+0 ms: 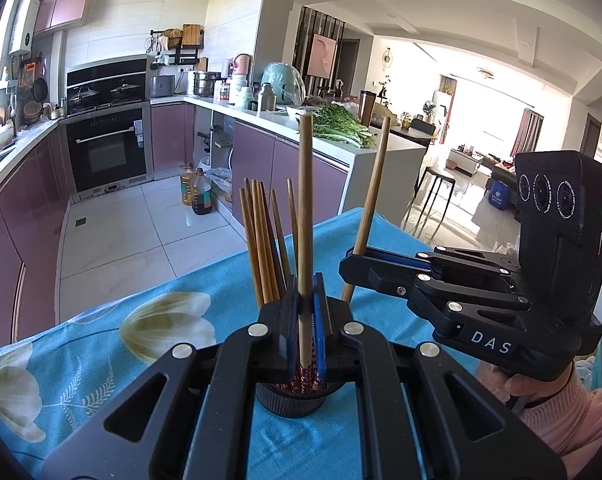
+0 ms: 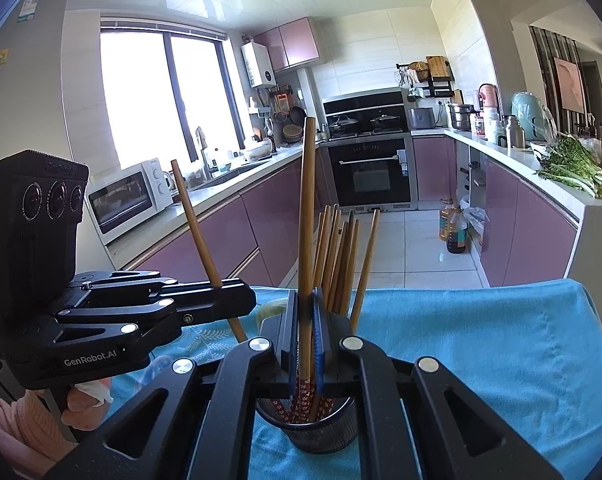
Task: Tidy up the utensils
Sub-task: 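Lower the chopstick into the mesh holder with the left tool while the right tool lowers its own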
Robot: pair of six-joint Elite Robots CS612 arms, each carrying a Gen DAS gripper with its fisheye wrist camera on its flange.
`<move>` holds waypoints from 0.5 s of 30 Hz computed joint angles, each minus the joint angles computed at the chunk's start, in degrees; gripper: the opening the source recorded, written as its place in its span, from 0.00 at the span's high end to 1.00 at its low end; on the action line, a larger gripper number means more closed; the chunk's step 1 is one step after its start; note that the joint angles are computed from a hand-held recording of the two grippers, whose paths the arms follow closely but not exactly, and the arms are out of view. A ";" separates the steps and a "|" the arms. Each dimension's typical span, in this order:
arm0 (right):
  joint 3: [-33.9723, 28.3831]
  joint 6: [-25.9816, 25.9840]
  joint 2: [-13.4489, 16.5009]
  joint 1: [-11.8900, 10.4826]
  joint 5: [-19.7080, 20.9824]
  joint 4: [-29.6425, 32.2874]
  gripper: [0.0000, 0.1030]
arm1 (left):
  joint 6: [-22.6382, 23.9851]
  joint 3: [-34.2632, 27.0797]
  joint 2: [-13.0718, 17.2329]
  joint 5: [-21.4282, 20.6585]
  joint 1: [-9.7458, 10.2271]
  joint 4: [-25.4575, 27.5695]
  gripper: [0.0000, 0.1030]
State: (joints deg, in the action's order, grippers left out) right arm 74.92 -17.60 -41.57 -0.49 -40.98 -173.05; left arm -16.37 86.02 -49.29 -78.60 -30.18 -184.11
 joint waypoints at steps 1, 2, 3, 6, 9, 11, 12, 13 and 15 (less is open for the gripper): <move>-0.13 -0.04 0.08 0.01 -0.04 0.17 0.94 | -0.05 -0.27 0.12 -0.09 0.02 0.28 0.93; 0.05 -0.11 0.05 0.01 -0.05 0.12 0.94 | -0.06 -0.32 0.14 -0.14 0.03 0.42 0.93; -0.02 -0.17 0.07 -0.01 -0.05 0.29 0.94 | -0.09 -0.36 0.19 -0.19 0.04 0.52 0.93; -0.09 -0.36 0.12 0.03 -0.13 0.68 0.94 | -0.04 -0.40 0.23 -0.31 0.01 0.86 0.93; -0.34 -0.59 0.24 0.14 -0.31 1.24 0.94 | -0.10 -0.93 0.56 -0.54 0.07 1.43 0.93; -0.35 -0.79 0.21 0.10 -0.31 1.63 0.94 | -0.16 -1.08 0.63 -0.68 0.09 1.74 0.93; -0.38 -0.90 0.25 0.07 -0.32 1.74 0.94 | -0.17 -1.18 0.66 -0.63 0.03 1.93 0.93; -0.30 -1.02 0.23 0.08 -0.36 1.88 0.94 | -0.23 -1.19 0.66 -0.65 -0.01 2.09 0.93; -0.33 -1.16 0.27 0.08 -0.43 2.13 0.94 | -0.30 -1.12 0.66 -0.85 0.01 2.24 0.93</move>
